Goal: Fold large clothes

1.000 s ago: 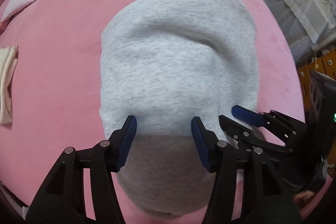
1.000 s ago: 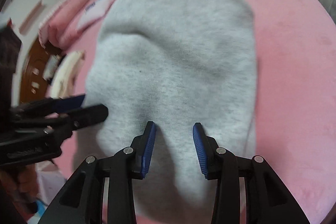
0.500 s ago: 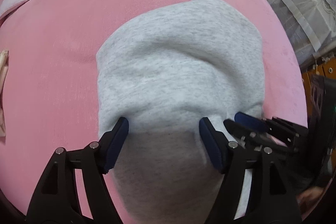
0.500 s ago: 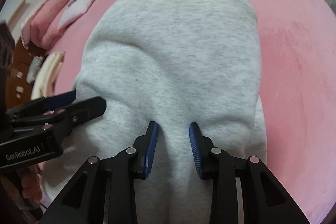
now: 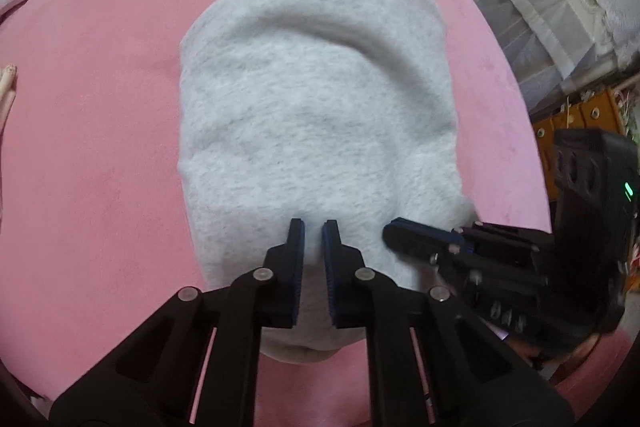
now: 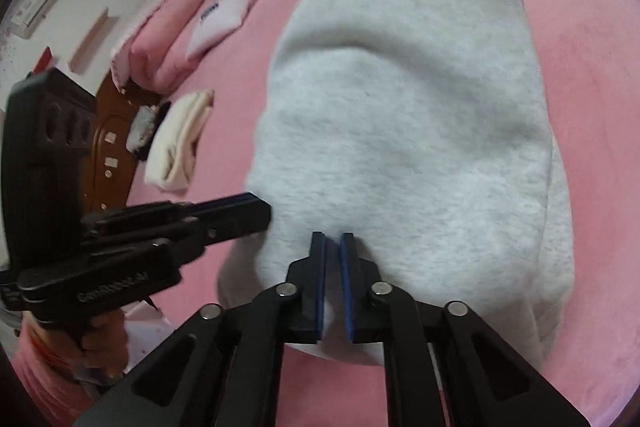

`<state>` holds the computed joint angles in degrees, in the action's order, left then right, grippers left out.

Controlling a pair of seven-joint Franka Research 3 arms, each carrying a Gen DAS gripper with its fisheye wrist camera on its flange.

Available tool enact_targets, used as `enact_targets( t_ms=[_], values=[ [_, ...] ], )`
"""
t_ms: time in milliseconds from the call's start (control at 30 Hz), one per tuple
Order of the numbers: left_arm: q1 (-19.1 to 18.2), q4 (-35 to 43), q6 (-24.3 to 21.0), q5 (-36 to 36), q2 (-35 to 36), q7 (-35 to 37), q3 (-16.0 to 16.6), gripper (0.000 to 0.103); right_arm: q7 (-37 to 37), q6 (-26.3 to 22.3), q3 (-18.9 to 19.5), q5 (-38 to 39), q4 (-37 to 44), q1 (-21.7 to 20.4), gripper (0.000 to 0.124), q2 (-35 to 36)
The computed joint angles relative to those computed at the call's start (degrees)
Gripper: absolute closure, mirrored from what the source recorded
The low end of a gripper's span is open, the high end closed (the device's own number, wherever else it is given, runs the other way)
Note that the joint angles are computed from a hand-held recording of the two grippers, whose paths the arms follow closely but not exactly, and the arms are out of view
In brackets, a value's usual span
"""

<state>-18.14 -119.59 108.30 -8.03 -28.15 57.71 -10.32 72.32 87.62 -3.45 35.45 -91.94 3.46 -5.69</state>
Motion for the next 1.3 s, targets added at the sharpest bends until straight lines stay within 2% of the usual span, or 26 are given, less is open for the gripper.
enact_targets(
  t_ms=[33, 133, 200, 300, 367, 400, 500, 567, 633, 700, 767, 867, 933, 1033, 1100, 1200, 1300],
  values=[
    [0.1, 0.5, -1.9, 1.9, 0.2, 0.5, -0.7, 0.099, 1.6, 0.2, -0.1, -0.4, -1.1, -0.2, 0.124, -0.1],
    [0.2, 0.2, -4.5, 3.9, 0.1, 0.4, -1.3, 0.100, 4.0, 1.2, -1.0, -5.1, -3.4, -1.7, 0.124, -0.9],
    [1.0, 0.1, -9.0, 7.0, 0.4, -1.0, -2.3, 0.100, 5.5, 0.6, -2.0, -4.6, -3.6, -2.9, 0.124, -0.7],
    [1.2, -0.9, -15.1, 8.5, 1.5, -1.1, -2.1, 0.100, 3.2, 1.6, -1.7, -8.5, -2.3, -3.5, 0.124, -0.7],
    [1.2, -2.1, -15.5, 8.6, 0.3, -1.2, -1.8, 0.100, 0.7, 2.3, -1.7, -13.0, -1.8, -3.9, 0.124, -2.3],
    [1.3, -2.1, -15.0, 8.9, -0.4, -1.5, -1.8, 0.100, 0.2, 4.2, -0.8, -15.9, -2.7, -3.5, 0.124, -3.8],
    [1.6, -1.2, -11.1, 7.6, -3.2, -3.6, -0.8, 0.100, -2.3, 7.6, -0.4, -17.4, -2.5, -2.8, 0.124, -6.6],
    [1.5, -0.8, -4.2, 3.1, -3.5, -4.9, 0.9, 0.100, -3.1, 8.1, -2.0, -10.6, -1.2, -2.3, 0.124, -6.7],
    [0.7, 0.3, 0.8, -1.5, -1.3, -3.2, 2.7, 0.100, -3.2, 5.1, -4.1, -2.6, 1.8, -2.2, 0.124, -5.2],
    [0.8, 3.1, 2.1, -2.3, 3.2, -1.7, 2.5, 0.100, -2.0, 1.2, -4.6, 2.8, 5.6, -2.1, 0.124, -1.7],
    [1.8, 6.0, 2.4, -0.2, 7.7, -1.3, 1.1, 0.100, -2.1, 0.2, -3.2, 3.8, 7.6, -1.8, 0.124, 0.7],
    [3.4, 8.6, 6.0, 1.2, 11.7, -1.5, 0.8, 0.100, -3.7, 1.5, -1.2, 2.9, 10.3, -1.2, 0.124, 3.7],
    [4.6, 9.9, 8.5, 1.7, 13.4, -1.5, 1.1, 0.100, -3.1, 2.4, -0.4, 5.3, 12.9, -1.1, 0.124, 6.4],
    [6.2, 9.8, 11.4, 1.1, 14.9, -1.8, 1.9, 0.100, -0.5, 7.1, 1.3, 5.1, 16.8, -0.4, 0.124, 10.3],
    [7.0, 10.9, 12.3, 0.6, 17.5, -1.5, 2.0, 0.100, 1.7, 8.5, 2.0, 4.3, 20.9, -0.3, 0.124, 14.2],
    [7.9, 8.8, 15.5, 2.6, 17.8, -2.6, 1.3, 0.100, 4.3, 8.5, 3.0, 2.1, 26.2, -0.7, 0.124, 19.1],
    [8.2, 2.9, 21.1, -2.5, 15.5, -1.4, 2.9, 0.101, 6.2, 12.5, 3.0, 0.3, 25.4, -1.6, 0.124, 20.4]
  ],
)
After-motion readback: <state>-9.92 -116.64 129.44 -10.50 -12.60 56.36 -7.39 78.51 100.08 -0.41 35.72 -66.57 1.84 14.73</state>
